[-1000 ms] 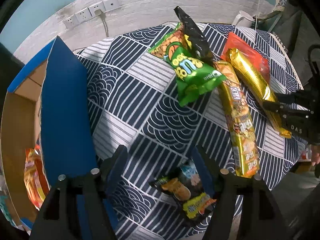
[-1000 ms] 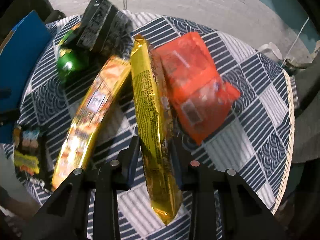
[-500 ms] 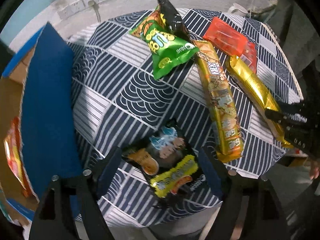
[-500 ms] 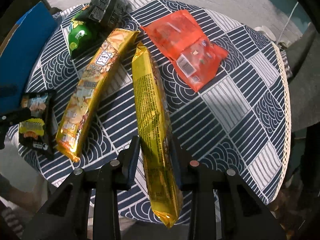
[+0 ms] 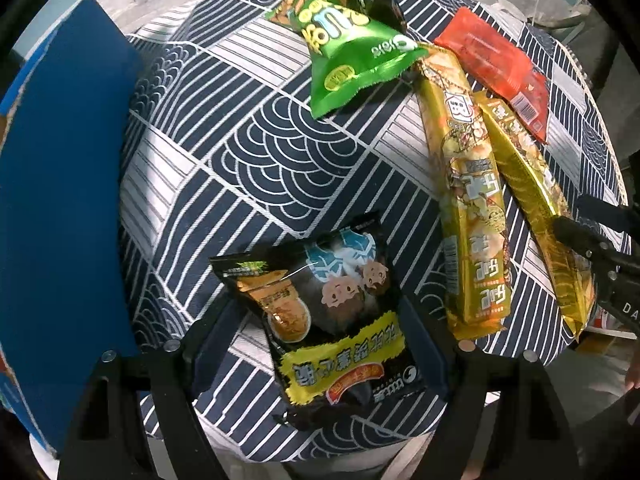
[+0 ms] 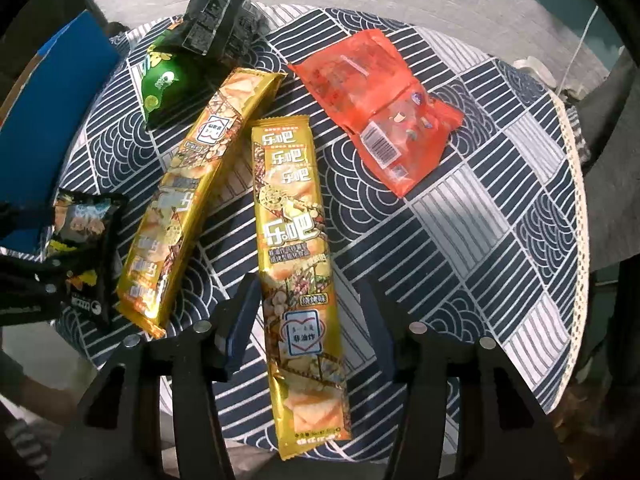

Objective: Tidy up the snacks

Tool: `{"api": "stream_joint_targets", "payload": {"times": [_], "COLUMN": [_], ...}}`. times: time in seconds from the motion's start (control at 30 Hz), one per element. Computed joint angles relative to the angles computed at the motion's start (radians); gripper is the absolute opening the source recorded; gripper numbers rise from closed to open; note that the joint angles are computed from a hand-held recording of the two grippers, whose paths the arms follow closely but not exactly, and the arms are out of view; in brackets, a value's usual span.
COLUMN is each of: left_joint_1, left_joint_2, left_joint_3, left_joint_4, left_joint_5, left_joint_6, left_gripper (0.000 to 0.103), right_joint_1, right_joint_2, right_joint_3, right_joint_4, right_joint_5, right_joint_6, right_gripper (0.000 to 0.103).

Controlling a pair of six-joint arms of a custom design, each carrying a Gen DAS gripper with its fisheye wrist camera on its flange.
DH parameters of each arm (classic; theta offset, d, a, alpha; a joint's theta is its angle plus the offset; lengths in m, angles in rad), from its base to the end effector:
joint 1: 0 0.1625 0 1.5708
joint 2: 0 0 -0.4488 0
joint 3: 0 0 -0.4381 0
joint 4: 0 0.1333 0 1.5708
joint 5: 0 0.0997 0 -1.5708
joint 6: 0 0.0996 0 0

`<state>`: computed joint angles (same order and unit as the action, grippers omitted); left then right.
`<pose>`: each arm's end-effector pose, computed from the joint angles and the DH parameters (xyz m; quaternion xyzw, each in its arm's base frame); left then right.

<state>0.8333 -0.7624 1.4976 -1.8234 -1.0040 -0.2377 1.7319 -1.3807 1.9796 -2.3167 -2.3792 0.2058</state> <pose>-0.3317 -0.6428 0.0579 0.2953 0.8868 0.0755 0.3474 0.1496 -0.5383 0.3028 -0.0494 -0.9161 0.1379 0.3733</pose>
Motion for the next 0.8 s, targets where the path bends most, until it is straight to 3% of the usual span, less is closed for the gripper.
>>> {"api": "stream_joint_targets", "payload": {"times": [0.23, 0.4, 0.43, 0.47, 0.5, 0.8], "left_joint_1": [-0.014, -0.025, -0.024, -0.024, -0.025, -0.017], "left_joint_2": [0.032, 0.036, 0.036, 0.036, 0.030, -0.010], "left_joint_3": [-0.003, 0.003, 0.003, 0.002, 0.011, 0.030], "left_joint_4": [-0.024, -0.039, -0.044, -0.049, -0.055, -0.089], "left_joint_5": [0.037, 0.055, 0.050, 0.046, 0.043, 0.043], "left_joint_6": [0.046, 0.087, 0.095, 0.106, 0.109, 0.162], "left_gripper": [0.086, 0.071, 0.068, 0.067, 0.067, 0.066], "right_joint_1": [-0.025, -0.042, -0.044, -0.048, -0.050, -0.014], "right_joint_2": [0.033, 0.076, 0.081, 0.088, 0.090, 0.077], "right_joint_3": [-0.010, -0.028, -0.030, -0.036, -0.038, -0.055], "right_joint_4": [-0.049, -0.068, -0.074, -0.070, -0.076, -0.060], "right_joint_5": [0.011, 0.006, 0.008, 0.013, 0.025, 0.021], "right_joint_6": [-0.026, -0.039, -0.043, -0.039, -0.048, -0.016], "right_gripper": [0.052, 0.052, 0.050, 0.037, 0.033, 0.030]}}
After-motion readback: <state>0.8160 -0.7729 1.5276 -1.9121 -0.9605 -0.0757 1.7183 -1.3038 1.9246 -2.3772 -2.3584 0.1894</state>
